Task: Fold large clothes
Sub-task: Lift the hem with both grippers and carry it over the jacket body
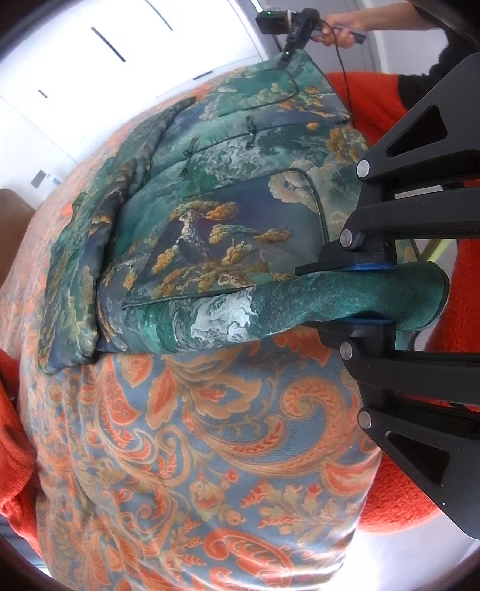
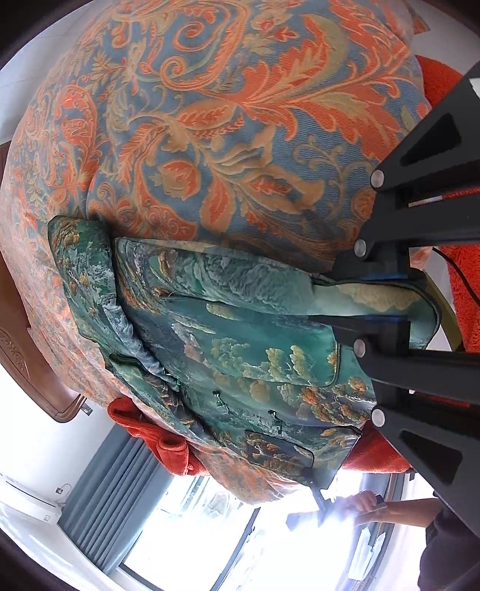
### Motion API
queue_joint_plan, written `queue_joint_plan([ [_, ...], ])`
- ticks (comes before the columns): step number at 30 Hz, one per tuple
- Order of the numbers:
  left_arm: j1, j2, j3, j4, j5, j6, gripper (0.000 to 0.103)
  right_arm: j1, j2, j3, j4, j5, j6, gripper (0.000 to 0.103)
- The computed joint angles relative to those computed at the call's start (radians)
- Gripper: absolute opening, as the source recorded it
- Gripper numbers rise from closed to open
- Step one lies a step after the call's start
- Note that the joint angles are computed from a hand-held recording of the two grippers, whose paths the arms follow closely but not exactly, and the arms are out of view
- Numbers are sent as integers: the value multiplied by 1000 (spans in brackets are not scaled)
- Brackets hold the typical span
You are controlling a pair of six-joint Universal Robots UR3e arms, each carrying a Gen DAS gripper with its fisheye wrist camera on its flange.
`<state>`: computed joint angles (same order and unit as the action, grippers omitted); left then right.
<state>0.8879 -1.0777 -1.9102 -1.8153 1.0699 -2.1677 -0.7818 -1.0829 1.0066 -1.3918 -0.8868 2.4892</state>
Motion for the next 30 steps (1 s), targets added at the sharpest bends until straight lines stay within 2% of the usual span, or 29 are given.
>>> queue_joint_plan([
  [4, -37, -35, 1, 53, 11, -28, 16, -11, 23, 3, 2, 4, 7, 12],
  [8, -99, -90, -24, 169, 33, -91, 19, -13, 29, 28, -26, 19, 20, 12],
  [10, -150, -135, -43, 266, 59, -147, 28, -2, 55, 12, -65, 11, 39, 12],
  [11, -171, -149, -52, 312, 73, -173, 40, 2, 54, 21, -84, 6, 44, 12],
  [12, -190, -160, -60, 357, 88, -202, 49, 11, 70, 6, -109, -3, 57, 14],
  [13, -193, -166, -61, 373, 85, -212, 52, 26, 69, 22, -150, -11, 80, 18],
  [15, -179, -171, -53, 351, 65, -203, 64, 35, 102, -23, -152, -24, 94, 26],
  [17, -170, -168, -61, 349, 58, -202, 70, 32, 115, -41, -148, -36, 104, 41],
  [23, -190, -180, -122, 406, 91, -220, 73, 44, 159, -110, -69, -42, 64, 50],
  [24, -200, -193, -121, 420, 95, -231, 73, 51, 159, -105, -70, -47, 59, 51],
  [25, -203, -187, -124, 419, 97, -236, 65, 62, 164, -112, -70, -55, 61, 52],
  [27, -192, -224, -87, 382, 86, -239, 22, 76, 142, -69, -100, -60, 63, 49],
  [29, -138, -236, -53, 281, 47, -198, 15, 74, 137, -60, -86, -50, 58, 20],
  [30, -122, -227, -46, 253, 37, -183, 13, 75, 129, -46, -85, -50, 56, 18],
])
